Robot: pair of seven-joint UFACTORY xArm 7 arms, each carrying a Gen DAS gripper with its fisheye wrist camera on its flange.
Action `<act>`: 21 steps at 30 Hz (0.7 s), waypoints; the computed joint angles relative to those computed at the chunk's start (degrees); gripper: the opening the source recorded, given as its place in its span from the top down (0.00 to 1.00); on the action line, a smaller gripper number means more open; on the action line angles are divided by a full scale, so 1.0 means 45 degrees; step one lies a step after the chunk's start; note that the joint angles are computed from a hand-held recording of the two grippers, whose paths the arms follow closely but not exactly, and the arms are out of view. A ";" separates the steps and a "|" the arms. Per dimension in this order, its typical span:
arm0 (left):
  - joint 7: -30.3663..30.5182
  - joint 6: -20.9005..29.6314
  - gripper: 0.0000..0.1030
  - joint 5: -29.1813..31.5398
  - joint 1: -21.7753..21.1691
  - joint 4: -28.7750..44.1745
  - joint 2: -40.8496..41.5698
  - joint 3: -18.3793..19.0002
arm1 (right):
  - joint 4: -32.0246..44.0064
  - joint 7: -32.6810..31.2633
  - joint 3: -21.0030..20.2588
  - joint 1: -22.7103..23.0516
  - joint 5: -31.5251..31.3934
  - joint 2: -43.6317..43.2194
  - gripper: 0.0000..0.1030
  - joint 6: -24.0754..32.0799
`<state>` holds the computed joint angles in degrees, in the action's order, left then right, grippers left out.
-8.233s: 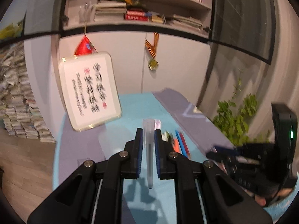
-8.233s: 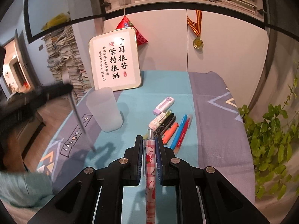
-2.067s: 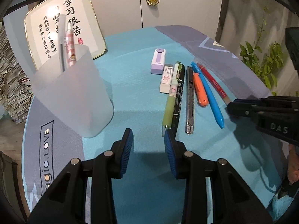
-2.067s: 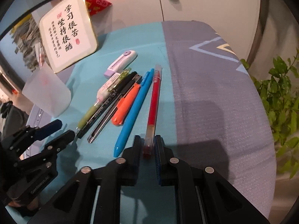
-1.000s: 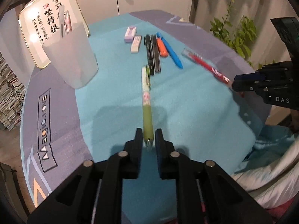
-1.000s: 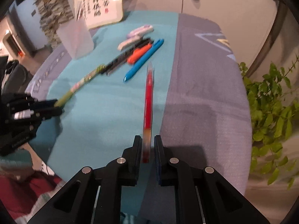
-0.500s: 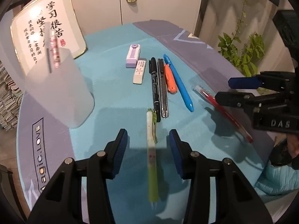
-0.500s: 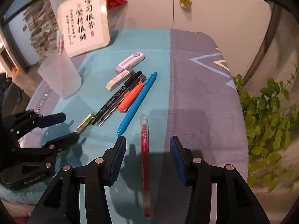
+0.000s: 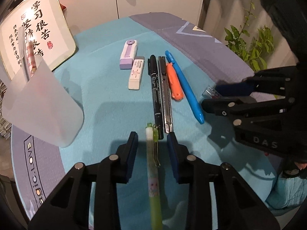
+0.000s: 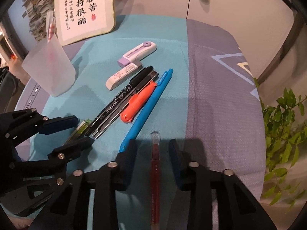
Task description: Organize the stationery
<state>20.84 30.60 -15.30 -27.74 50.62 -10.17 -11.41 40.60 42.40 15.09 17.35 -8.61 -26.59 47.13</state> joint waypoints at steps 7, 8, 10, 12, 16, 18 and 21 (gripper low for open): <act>0.0263 0.0214 0.87 -0.0608 -0.0005 -0.0160 -0.0541 0.0234 | -0.0454 0.0651 0.0164 -0.0154 -0.0080 -0.1207 0.89 -0.0609; 0.0326 0.0156 0.87 -0.0746 -0.0030 -0.0240 -0.0723 0.0282 | -0.0452 0.0786 0.0302 -0.0199 -0.0183 -0.1447 0.89 -0.0588; 0.0471 0.0024 0.87 -0.1003 -0.0094 -0.0425 -0.1120 0.0395 | -0.0434 0.0989 0.0528 -0.0246 -0.0333 -0.1876 0.89 -0.0477; 0.0556 -0.0117 0.87 -0.1201 -0.0151 -0.0626 -0.1544 0.0509 | -0.0449 0.1134 0.0708 -0.0256 -0.0446 -0.2259 0.89 -0.0433; 0.0727 -0.0434 0.87 -0.1481 -0.0295 -0.1047 -0.2362 0.0743 | -0.0345 0.1384 0.1068 -0.0328 -0.0693 -0.2839 0.89 -0.0351; 0.0790 -0.0577 0.87 -0.1563 -0.0413 -0.1236 -0.2740 0.0845 | -0.0268 0.1451 0.1218 -0.0335 -0.0776 -0.3020 0.89 -0.0308; 0.0921 -0.0697 0.87 -0.1639 -0.0586 -0.1411 -0.3157 0.1008 | -0.0204 0.1549 0.1417 -0.0327 -0.0856 -0.3300 0.89 -0.0201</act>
<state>24.99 27.47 -22.67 -30.37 44.27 -24.38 -6.87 39.68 49.37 21.46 15.87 -12.46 -41.44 46.22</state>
